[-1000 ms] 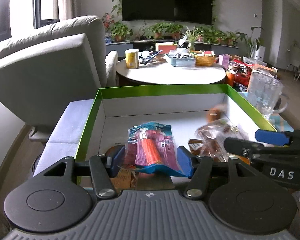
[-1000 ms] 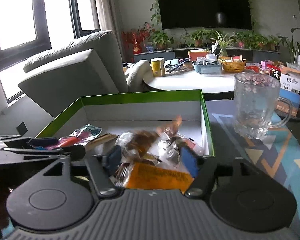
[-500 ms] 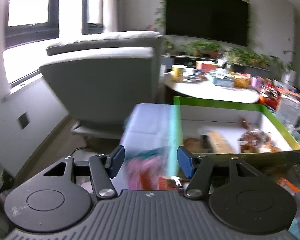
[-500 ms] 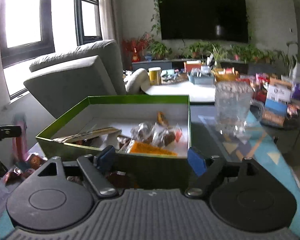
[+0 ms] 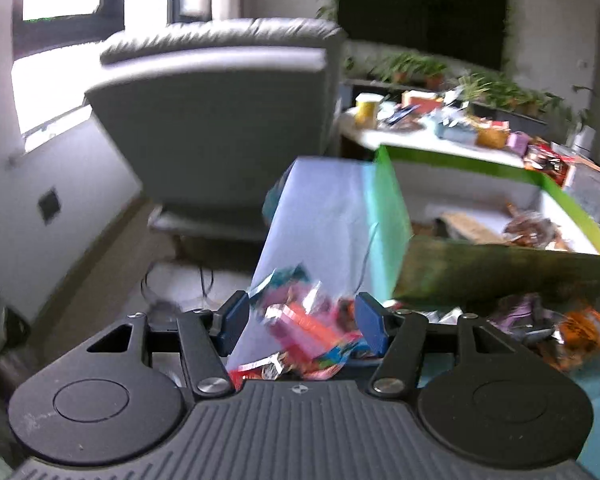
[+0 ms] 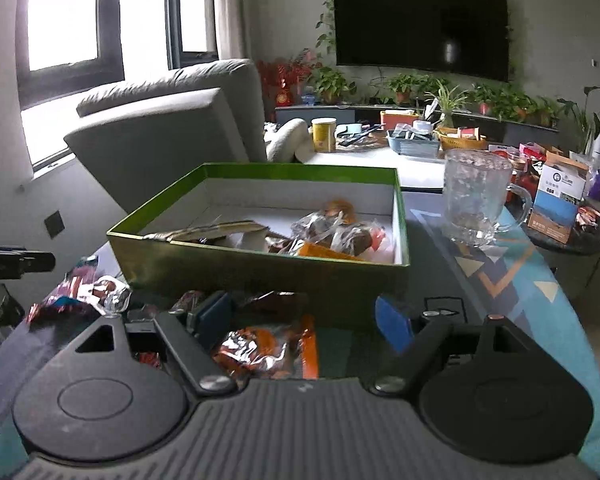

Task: Organize snacks
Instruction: 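Grasp a pink candy packet with the left tool while the right tool grasps the orange-labeled nut bag, then carry the pink candy packet into the green box and open the left tool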

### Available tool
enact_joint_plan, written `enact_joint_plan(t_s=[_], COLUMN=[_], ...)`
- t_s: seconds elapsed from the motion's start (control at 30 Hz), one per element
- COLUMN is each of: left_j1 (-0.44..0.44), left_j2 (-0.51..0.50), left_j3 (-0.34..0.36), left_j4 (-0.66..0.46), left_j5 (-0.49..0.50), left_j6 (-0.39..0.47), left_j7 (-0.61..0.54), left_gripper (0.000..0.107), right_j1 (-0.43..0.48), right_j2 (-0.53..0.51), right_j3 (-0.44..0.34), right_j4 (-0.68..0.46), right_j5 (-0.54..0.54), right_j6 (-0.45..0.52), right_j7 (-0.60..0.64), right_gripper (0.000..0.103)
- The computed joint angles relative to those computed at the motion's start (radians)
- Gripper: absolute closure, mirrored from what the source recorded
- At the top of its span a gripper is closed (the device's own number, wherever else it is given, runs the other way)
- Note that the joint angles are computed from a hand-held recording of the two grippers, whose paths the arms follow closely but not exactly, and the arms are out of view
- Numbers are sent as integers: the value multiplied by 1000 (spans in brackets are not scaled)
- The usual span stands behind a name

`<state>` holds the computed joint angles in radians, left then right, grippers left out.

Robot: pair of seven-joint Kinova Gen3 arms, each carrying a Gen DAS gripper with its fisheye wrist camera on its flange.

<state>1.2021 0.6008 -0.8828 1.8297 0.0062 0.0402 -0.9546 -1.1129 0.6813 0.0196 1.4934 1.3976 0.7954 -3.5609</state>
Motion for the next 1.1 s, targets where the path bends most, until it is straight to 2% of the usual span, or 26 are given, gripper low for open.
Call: enact_joint_plan(t_s=[0.1, 0.2, 0.33, 0.4, 0.43, 0.5, 0.57, 0.7, 0.77, 0.8, 0.97, 1.03, 1.07, 1.1], left_j1=[-33, -8, -53, -77, -77, -56, -91, -275, -341, -347, -268, -226, -204, -195], left_j2=[-6, -4, -61, -80, -76, -44, -26, -3, 12, 25, 115, 156, 174, 177], left_j3=[39, 16, 89, 130, 133, 97, 104, 234, 291, 294, 205, 164, 141, 137], left_j4=[9, 30, 69, 87, 83, 50, -9, -153, -223, -254, -392, -435, -447, -448], left_j5=[6, 26, 66, 70, 65, 96, 122, 241, 232, 205, 83, 25, -8, -32], left_j6=[-14, -43, -80, -106, -103, -73, -7, 155, 237, 272, 436, 491, 510, 512], left_j7=[-3, -17, -66, -104, -124, -164, -151, -86, -39, 1, 143, 199, 226, 238], left_gripper=[52, 52, 51, 47, 47, 47, 45, 43, 37, 34, 31, 39, 57, 66], right_j1=[6, 3, 3, 2, 2, 1, -7, -18, -18, -16, -13, -15, -16, -18], right_j2=[8, 15, 22, 25, 25, 27, 28, 24, 26, 29, 36, 37, 38, 37], right_j3=[-5, -2, 4, 11, 14, 19, 27, 37, 38, 38, 45, 52, 55, 59], right_j4=[-12, -21, -30, -33, -34, -36, -39, -32, -35, -38, -49, -48, -46, -42], right_j5=[-13, -26, -57, -70, -76, -89, -98, -101, -109, -116, -146, -151, -152, -151], right_j6=[-15, -20, -34, -45, -51, -59, -59, -60, -58, -56, -67, -74, -77, -81], right_j7=[26, 60, 84, 86, 87, 96, 106, 106, 112, 118, 141, 140, 136, 128], right_gripper=[30, 30, 30, 29, 30, 29, 30, 29, 30, 30, 30, 30, 29, 30])
